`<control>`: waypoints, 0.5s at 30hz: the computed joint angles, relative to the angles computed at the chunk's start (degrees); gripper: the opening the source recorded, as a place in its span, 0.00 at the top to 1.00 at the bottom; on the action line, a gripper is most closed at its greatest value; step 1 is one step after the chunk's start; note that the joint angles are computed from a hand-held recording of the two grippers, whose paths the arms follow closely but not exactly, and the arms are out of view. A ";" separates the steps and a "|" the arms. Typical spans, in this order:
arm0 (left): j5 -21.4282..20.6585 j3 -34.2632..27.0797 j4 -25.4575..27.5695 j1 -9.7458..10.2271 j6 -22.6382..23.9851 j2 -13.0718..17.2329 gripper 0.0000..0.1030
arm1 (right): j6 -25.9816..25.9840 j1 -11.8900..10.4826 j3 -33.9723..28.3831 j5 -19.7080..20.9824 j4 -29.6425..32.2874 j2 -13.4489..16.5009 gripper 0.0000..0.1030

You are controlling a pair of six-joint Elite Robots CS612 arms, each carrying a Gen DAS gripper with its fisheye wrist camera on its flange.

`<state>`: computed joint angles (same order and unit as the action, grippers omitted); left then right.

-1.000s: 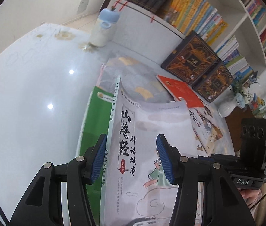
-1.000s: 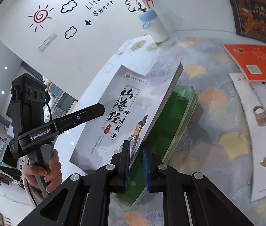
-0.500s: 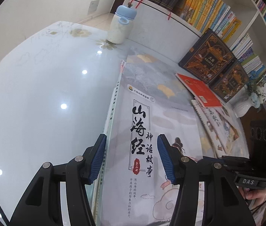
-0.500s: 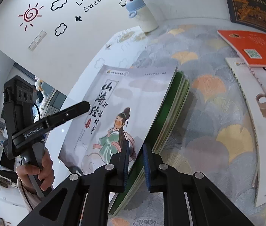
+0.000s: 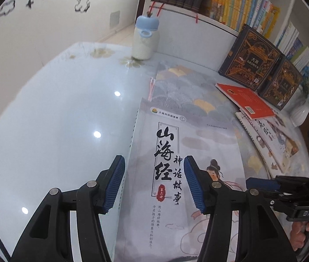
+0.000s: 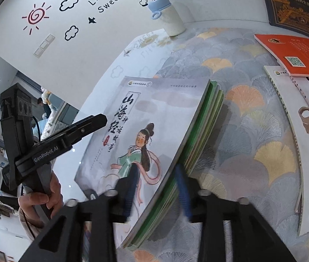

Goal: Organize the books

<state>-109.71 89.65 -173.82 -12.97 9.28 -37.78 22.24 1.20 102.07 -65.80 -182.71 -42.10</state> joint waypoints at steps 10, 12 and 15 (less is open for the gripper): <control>3.64 5.59 -7.06 -2.28 2.32 -3.66 0.45 | 0.23 -0.88 3.55 1.52 -3.79 -1.90 0.59; 2.77 6.44 -7.68 -2.72 2.18 -4.26 0.43 | 0.66 -1.36 4.79 1.63 -4.72 -2.33 0.59; 1.24 7.61 -8.71 -3.67 1.31 -5.02 0.43 | 0.90 -2.41 7.27 1.79 -6.50 -3.18 0.59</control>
